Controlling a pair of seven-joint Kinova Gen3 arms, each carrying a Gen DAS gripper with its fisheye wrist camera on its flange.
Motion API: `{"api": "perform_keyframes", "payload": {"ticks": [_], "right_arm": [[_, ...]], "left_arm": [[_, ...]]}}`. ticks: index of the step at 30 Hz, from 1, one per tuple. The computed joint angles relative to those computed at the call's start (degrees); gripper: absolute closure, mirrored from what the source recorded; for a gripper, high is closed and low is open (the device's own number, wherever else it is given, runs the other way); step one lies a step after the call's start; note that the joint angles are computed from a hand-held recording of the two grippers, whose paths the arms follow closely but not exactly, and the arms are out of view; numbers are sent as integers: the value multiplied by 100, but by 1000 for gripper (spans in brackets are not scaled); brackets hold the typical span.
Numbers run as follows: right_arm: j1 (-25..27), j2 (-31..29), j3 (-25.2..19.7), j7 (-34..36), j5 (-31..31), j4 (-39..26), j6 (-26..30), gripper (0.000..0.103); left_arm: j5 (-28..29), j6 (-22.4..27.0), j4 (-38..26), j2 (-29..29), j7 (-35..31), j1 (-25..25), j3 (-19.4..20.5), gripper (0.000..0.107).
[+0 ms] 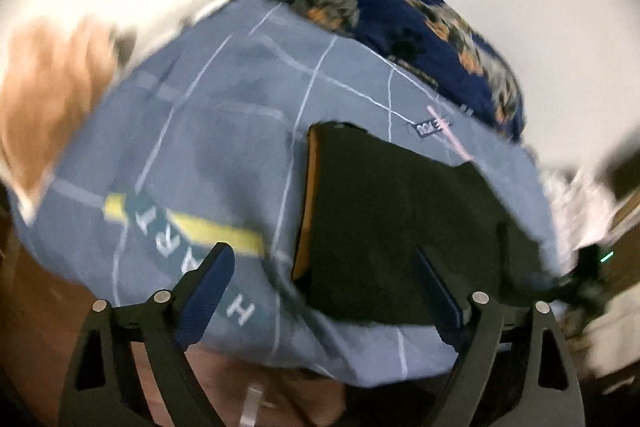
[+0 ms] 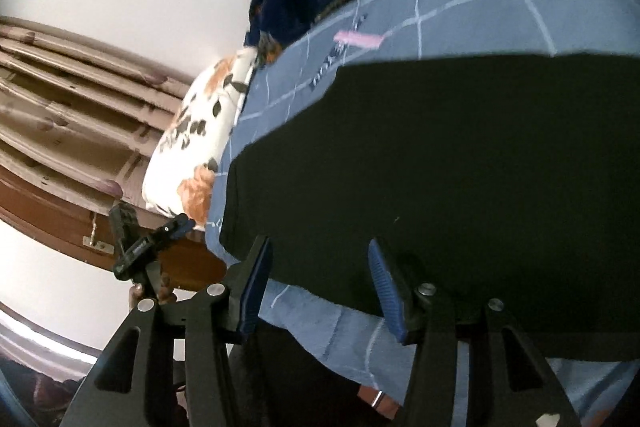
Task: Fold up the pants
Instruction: 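Move both grippers to the pants hem to grasp it, then grasp the edge of the black pants with the left gripper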
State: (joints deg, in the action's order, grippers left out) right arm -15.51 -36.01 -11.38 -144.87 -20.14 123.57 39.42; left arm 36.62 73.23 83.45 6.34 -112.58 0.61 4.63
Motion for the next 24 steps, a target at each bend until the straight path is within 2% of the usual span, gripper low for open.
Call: {"api": "perform_keyframes", "payload": {"ticks": [6,9,11,14,17,21,24], "right_arm": [[80,188,-233,-191,59,-143,76,49],[132,169,-293,-320,110,-170,146,46],[189,107,-333,-444,125,-144,181,45],[208,12,-325,-593,74,-18,95,42],[200,-26,-319,-690,34,63,0,41],[216,-12,-400,-752,126,-15,54,41],[236,7,-451,-793,185,-48,45,38]], "left_arm": [[770,707,195,311,-483,-249,35,19],[1170,1075,267,547,-615,-303,134,19],[1444,1276,328,692,-713,-432,346,19],[1200,1185,233,799,-480,-36,226,19],[1085,1028,262,899,-223,-2,271,19],[1414,1026,534,927,-74,-237,234,20],[1631,1055,610,887,-287,-328,270,20]]}}
